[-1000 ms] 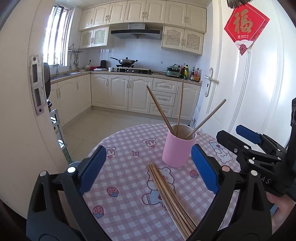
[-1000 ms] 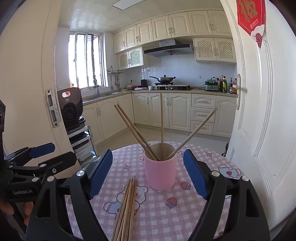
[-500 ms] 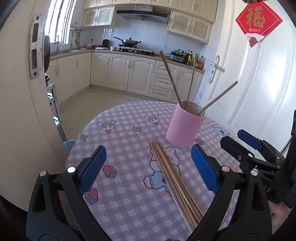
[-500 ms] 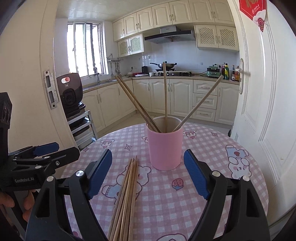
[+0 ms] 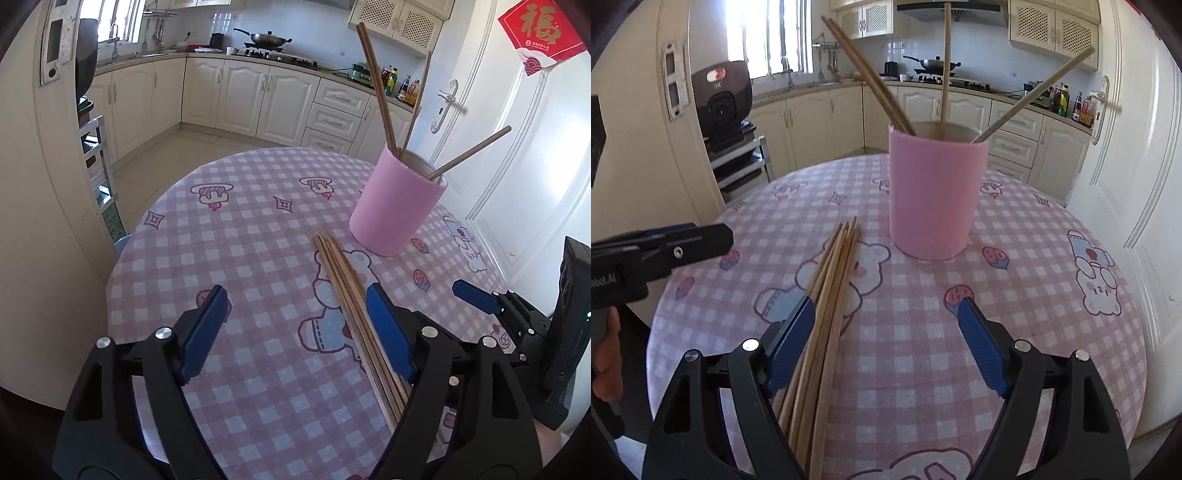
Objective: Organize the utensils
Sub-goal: 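Move both tools back down to the wooden chopstick pile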
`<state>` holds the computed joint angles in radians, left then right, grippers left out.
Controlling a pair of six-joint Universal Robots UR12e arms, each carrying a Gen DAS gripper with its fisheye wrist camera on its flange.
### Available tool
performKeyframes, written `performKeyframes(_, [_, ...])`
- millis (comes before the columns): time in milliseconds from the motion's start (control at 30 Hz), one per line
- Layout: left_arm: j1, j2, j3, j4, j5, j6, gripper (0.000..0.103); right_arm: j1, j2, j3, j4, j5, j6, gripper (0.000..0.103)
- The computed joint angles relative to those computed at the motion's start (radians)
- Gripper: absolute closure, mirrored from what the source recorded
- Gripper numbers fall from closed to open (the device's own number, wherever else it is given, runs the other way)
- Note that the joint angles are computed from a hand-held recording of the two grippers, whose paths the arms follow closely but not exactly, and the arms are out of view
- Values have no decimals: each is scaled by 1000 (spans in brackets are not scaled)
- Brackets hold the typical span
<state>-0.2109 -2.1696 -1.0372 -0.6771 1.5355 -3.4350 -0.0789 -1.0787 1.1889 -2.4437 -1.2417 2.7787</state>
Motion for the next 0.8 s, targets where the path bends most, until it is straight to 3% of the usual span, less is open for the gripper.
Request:
performKeyframes(300, [8, -9, 9, -41, -21, -18, 29, 22, 11, -14, 73, -95, -82, 28])
performKeyframes(667, [-1, -36, 56, -123, -30, 0, 29, 11, 11, -39, 164, -66, -96, 28])
performKeyframes(800, [-4, -46, 72, -151, -28, -2, 29, 14, 6, -28, 146, -68, -102, 28])
